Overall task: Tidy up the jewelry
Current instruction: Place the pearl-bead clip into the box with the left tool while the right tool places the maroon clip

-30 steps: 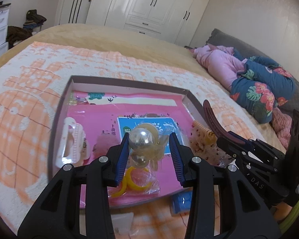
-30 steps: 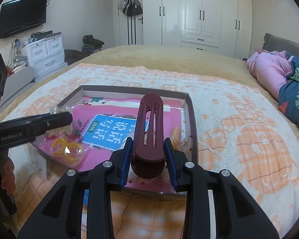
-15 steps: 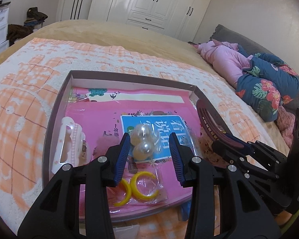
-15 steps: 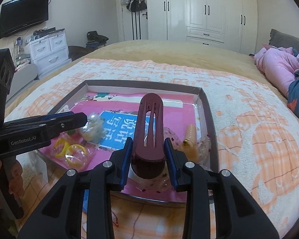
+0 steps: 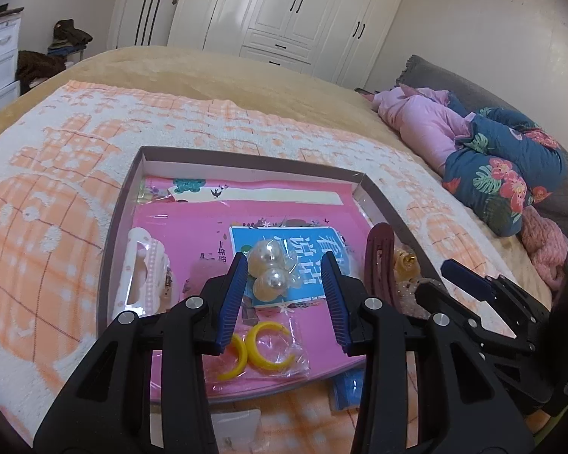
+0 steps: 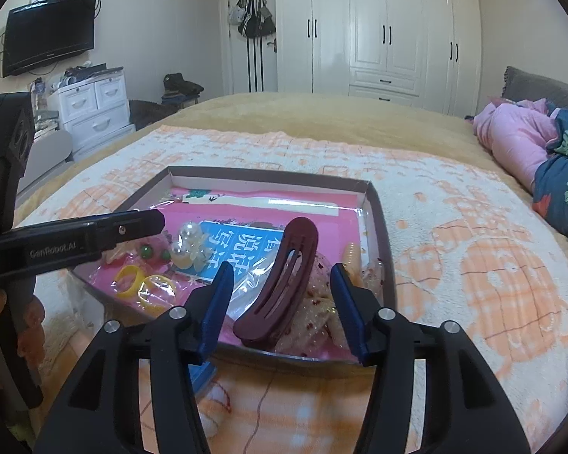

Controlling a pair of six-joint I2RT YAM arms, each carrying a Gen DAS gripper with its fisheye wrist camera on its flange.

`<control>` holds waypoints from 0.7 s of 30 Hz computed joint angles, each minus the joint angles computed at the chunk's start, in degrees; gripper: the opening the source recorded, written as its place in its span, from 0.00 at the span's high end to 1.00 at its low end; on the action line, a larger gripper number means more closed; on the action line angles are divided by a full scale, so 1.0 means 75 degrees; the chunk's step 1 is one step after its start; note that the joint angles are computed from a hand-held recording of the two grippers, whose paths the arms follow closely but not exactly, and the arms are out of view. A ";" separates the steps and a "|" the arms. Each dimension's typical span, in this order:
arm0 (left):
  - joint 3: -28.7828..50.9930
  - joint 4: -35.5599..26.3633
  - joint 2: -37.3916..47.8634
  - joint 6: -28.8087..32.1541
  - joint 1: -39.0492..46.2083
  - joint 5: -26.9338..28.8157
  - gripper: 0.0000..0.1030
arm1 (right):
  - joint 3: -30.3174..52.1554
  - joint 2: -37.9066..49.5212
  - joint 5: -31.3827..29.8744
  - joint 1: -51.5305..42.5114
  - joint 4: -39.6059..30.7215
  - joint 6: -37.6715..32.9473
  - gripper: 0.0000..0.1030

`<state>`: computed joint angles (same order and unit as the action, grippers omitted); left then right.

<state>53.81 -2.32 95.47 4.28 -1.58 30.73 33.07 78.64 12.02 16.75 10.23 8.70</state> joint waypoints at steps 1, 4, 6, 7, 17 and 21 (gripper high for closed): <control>-0.0017 -0.0008 -0.0036 -0.0008 0.0007 0.0010 0.70 | -0.0069 -0.0112 0.0039 0.0018 -0.0012 -0.0003 0.47; -0.0069 -0.0058 -0.0163 -0.0028 0.0042 0.0018 0.65 | -0.0184 -0.0366 0.0115 0.0054 -0.0108 0.0028 0.44; -0.0134 -0.0070 -0.0275 -0.0050 0.0074 -0.0015 0.61 | -0.0297 -0.0614 0.0140 0.0059 -0.0187 0.0083 0.39; -0.0175 -0.0079 -0.0338 -0.0062 0.0097 -0.0021 0.57 | -0.0348 -0.0733 0.0154 0.0064 -0.0229 0.0106 0.37; -0.0722 0.0083 -0.1148 -0.0143 0.0410 -0.0008 0.23 | -0.0738 -0.1830 0.0591 0.0401 -0.0676 0.0315 0.24; -0.1021 0.0092 -0.1527 -0.0064 0.0612 0.0077 0.15 | -0.0818 -0.2139 0.0741 0.0599 -0.0880 0.0427 0.23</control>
